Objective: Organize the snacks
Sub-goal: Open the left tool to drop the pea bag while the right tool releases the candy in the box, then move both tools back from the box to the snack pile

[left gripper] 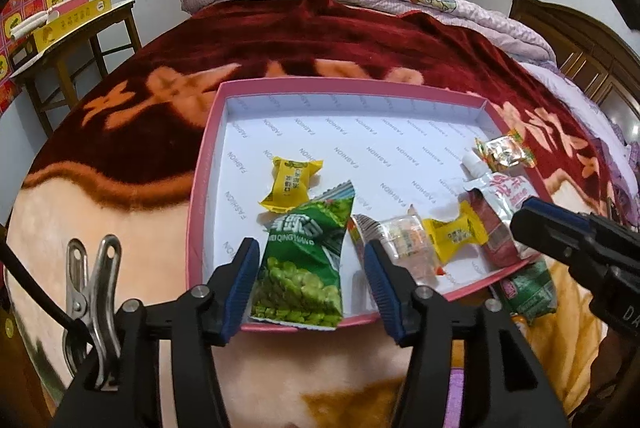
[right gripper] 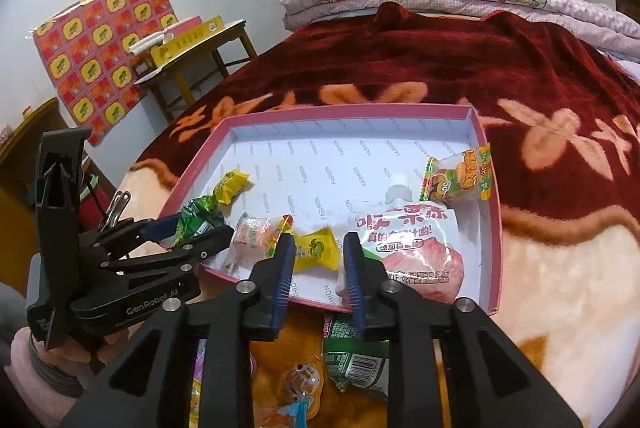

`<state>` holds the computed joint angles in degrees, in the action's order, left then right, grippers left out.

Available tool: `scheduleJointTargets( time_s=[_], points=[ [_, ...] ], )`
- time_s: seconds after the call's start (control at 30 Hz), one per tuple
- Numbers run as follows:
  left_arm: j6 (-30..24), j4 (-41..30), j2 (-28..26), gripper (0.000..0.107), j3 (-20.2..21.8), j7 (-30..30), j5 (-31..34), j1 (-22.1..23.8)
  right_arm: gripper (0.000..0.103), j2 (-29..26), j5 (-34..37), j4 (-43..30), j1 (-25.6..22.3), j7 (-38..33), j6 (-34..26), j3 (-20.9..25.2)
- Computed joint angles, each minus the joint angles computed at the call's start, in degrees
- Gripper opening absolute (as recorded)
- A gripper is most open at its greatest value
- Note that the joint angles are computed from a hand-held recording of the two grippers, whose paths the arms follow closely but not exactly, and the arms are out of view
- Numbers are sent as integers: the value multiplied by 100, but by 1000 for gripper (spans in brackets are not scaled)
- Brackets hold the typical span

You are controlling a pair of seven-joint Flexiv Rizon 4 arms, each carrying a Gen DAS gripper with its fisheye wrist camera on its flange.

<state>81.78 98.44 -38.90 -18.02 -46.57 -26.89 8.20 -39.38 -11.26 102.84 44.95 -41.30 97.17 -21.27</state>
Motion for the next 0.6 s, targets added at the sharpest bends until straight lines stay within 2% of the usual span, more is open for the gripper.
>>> scheduleJointTargets(
  time_s=[0.13, 0.4, 0.6],
  points=[
    [83, 134, 67, 76, -232, 115, -104, 172, 33, 39, 47, 57, 46, 18, 36, -36],
    [392, 440, 224, 76, -572, 246, -143, 435, 44, 132, 167, 244, 270, 16, 131, -230],
    [571, 698, 346, 77, -923, 304, -176, 742, 44, 248, 401, 487, 547, -31, 256, -450]
  ],
)
